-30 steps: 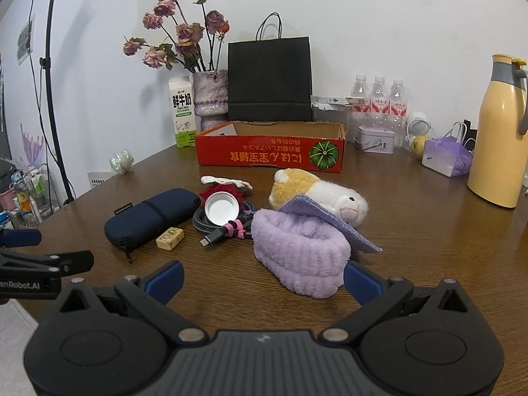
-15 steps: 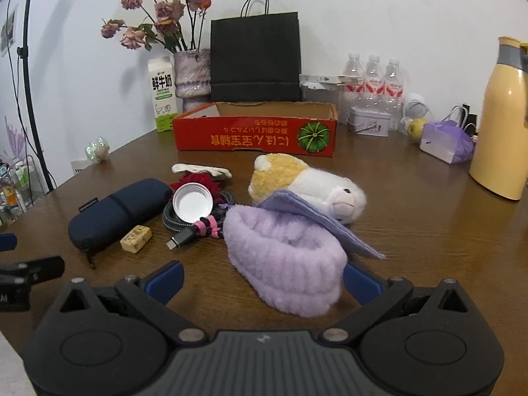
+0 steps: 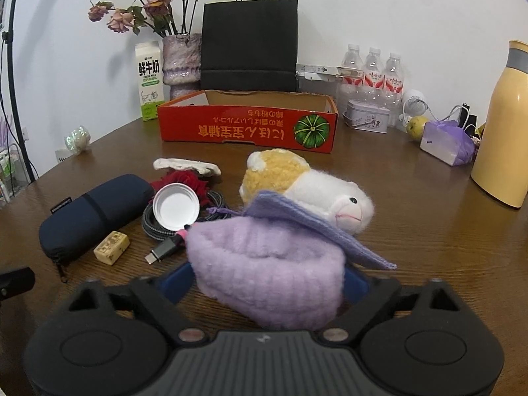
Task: Organize objects
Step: 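Grasp the lilac fuzzy headband with the right gripper while the left tool swings toward the plastic bag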
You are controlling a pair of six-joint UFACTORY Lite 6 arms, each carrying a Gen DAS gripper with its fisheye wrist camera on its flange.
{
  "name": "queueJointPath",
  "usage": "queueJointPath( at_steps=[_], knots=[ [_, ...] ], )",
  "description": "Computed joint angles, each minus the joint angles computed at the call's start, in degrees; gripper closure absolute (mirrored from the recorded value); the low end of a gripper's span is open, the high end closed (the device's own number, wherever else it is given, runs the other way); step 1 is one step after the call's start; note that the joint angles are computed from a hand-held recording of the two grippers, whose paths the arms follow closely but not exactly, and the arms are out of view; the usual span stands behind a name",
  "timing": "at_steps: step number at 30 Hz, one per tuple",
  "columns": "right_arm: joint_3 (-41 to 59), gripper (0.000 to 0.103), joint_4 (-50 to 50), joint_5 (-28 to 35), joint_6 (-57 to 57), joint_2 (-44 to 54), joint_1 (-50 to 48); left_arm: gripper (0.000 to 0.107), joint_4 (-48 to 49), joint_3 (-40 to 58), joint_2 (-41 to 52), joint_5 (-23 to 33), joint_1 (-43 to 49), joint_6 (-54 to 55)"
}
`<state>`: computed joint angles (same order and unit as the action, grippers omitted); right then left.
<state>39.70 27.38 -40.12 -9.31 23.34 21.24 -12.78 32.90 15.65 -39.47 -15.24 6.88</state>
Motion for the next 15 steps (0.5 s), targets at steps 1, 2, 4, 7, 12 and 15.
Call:
queueJointPath(
  at_steps=[1, 2, 4, 7, 12, 15],
  knots=[
    [-0.1, 0.021, -0.3, -0.2, 0.4, 0.0, 0.0, 0.004, 0.5, -0.1, -0.1, 0.0, 0.4, -0.3],
    [-0.5, 0.023, -0.2, -0.7, 0.7, -0.2, 0.1, 0.004, 1.1, -0.3, -0.3, 0.0, 0.9, -0.7],
    [-1.7, 0.042, -1.6, -1.9, 2.3, -0.8, 0.2, 0.004, 2.4, -0.8, -0.7, -0.3, 1.9, -1.5],
    [-3.7, 0.062, -3.4, -3.7, 4.8, -1.9, 0.4, 0.004, 4.3, -1.3, -1.2, -0.4, 3.4, -2.7],
    [-6.7, 0.075, -6.1, -5.2, 7.8, -4.2, 0.8, 0.004, 7.0, -2.2, -2.3, -0.8, 6.0, -3.7],
    [-7.9, 0.077, -7.6, -5.6, 8.8, -5.4, 1.5, 0.004, 8.7, -2.6, -3.3, -0.5, 7.8, -4.4]
  ],
)
